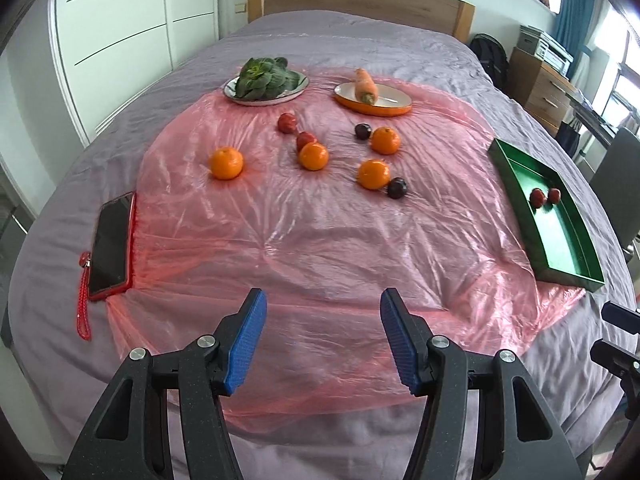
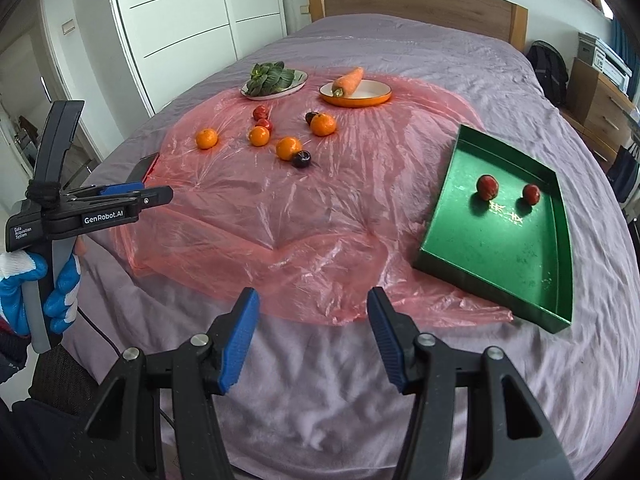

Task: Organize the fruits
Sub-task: 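Grasp an orange with the left tool while the right tool grasps a dark plum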

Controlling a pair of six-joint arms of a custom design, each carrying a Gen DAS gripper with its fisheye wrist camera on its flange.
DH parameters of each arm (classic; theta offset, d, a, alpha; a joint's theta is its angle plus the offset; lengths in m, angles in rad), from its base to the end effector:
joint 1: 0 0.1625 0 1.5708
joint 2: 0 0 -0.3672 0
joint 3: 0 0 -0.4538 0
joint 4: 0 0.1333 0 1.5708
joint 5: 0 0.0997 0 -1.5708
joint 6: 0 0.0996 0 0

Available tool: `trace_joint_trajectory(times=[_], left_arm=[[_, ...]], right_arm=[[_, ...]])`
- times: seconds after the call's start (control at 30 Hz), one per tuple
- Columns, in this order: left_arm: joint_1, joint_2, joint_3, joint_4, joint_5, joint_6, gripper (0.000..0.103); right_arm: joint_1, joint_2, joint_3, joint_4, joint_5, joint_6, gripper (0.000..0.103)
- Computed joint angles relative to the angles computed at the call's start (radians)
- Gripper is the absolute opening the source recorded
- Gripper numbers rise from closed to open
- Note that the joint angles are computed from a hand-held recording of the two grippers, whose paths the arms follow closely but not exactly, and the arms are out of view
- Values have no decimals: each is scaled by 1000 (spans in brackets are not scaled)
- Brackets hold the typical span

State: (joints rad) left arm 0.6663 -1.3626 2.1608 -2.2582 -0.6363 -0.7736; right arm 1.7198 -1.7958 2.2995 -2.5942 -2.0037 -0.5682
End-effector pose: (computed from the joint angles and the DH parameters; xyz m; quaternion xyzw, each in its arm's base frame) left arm -0.2495 -0.4677 0.1270 0.0832 0.8879 -0.3016 0.3373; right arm 0.1569 -0.4284 0.2724 0.2796 -0.9032 0.2023 0.2552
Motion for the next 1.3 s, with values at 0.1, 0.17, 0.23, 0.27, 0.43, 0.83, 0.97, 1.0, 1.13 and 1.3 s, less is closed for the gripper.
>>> trace_joint_trajectory(times=[0.1,0.17,0.23,0.27,0.43,0.83,0.97,1.0,1.13,1.3], left_arm=[[35,-12,4,-22,3,12,53],[55,-12,3,-54,0,37,53],[77,-2,-7,-91,-8,66,53],[89,6,-14,-116,-15,86,53],[151,74,-83,-228,-60,187,53],[273,336,-368,-362,-95,354,53],[304,412,-454,-367,-88,378,53],[310,430,-472,-367,-82,387,53],[328,473,-522,-367,-74,409,53],[344,513,-564,-354,-66,413,53]], right_arm=[[5,68,-34,-14,5,-7,98],[8,117,-61,-25,11,-12,98],[8,163,-89,-36,19,-20,98],[9,191,-107,-42,24,-24,98],[8,332,-206,-63,46,-48,98],[-28,621,-451,-74,103,-97,97],[-44,696,-525,-69,118,-108,97],[-46,710,-538,-67,123,-111,97],[-55,754,-590,-33,149,-121,84],[-62,796,-631,-13,156,-140,79]])
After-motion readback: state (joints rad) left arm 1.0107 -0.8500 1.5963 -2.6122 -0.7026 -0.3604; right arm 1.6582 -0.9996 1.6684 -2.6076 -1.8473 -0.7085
